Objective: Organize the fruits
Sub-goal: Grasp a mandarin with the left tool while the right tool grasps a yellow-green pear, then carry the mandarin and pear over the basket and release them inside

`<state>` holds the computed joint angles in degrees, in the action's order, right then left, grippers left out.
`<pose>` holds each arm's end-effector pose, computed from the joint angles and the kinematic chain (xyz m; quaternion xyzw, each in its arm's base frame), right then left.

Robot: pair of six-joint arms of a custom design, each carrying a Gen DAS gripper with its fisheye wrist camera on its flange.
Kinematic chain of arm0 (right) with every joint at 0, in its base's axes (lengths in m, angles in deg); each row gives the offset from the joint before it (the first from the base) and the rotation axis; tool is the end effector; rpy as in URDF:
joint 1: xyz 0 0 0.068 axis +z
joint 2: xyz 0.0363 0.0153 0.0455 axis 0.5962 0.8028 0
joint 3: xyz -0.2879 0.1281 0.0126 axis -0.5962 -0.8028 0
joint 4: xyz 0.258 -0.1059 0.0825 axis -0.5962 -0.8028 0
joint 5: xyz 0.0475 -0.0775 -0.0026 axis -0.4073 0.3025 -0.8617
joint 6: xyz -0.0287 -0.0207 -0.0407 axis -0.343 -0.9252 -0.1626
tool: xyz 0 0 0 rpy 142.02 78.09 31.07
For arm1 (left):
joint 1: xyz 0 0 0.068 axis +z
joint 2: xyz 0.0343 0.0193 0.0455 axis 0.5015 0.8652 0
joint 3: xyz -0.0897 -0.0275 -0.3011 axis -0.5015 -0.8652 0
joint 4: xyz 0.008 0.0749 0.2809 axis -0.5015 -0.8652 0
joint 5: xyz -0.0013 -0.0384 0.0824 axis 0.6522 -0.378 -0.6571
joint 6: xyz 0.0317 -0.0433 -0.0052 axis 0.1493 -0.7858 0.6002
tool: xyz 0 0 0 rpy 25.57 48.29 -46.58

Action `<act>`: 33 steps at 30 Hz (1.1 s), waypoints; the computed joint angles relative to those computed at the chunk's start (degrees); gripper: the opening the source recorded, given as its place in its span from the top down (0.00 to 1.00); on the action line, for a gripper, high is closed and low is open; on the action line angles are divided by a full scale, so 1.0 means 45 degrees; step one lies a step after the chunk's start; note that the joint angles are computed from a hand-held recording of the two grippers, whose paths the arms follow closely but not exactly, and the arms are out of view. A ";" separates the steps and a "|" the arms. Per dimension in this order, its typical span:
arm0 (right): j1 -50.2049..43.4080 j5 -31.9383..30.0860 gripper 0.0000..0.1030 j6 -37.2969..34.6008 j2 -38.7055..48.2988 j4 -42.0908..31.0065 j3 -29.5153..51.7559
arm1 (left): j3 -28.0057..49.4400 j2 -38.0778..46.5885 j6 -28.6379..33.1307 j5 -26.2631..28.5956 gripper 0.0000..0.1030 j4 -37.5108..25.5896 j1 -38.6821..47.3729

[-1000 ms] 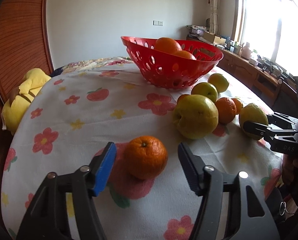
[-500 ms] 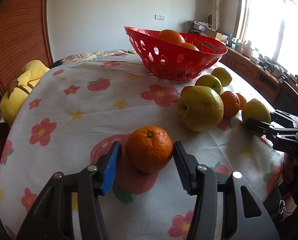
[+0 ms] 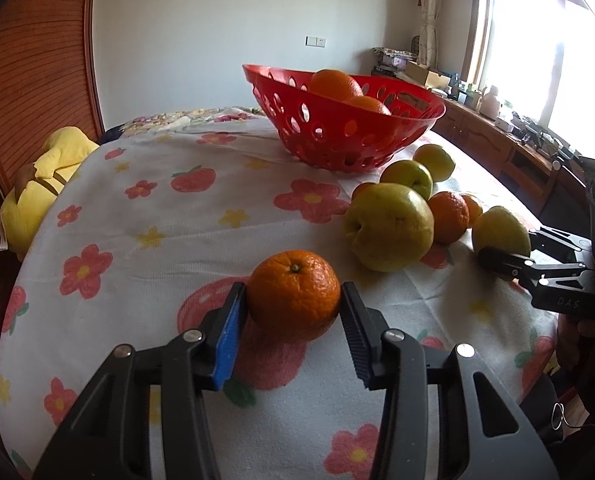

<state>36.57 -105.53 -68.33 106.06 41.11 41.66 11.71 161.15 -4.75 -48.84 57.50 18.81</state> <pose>0.3696 0.0199 0.1140 -0.3365 0.8487 0.1875 0.3624 0.2289 -0.0383 0.1185 -0.0974 0.9081 -0.0121 0.4071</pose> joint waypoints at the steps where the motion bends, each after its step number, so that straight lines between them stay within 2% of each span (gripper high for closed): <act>1: -0.0013 -0.0007 0.36 -0.0026 0.0000 -0.0012 -0.0006 | -0.0009 -0.0127 -0.0006 -0.0011 0.56 -0.0032 -0.0037; 13: -0.0016 -0.0098 0.40 -0.0296 0.0042 -0.0043 -0.0002 | 0.0350 -0.1328 0.0262 -0.0236 0.56 -0.0782 -0.0343; 33: 0.0009 0.0112 0.41 -0.0342 -0.0155 -0.0116 -0.0106 | 0.1601 -0.1242 0.0936 -0.0296 0.56 -0.1187 -0.0427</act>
<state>36.61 -105.02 -69.87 105.37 40.59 41.18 18.91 155.56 -0.54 -50.17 52.16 16.89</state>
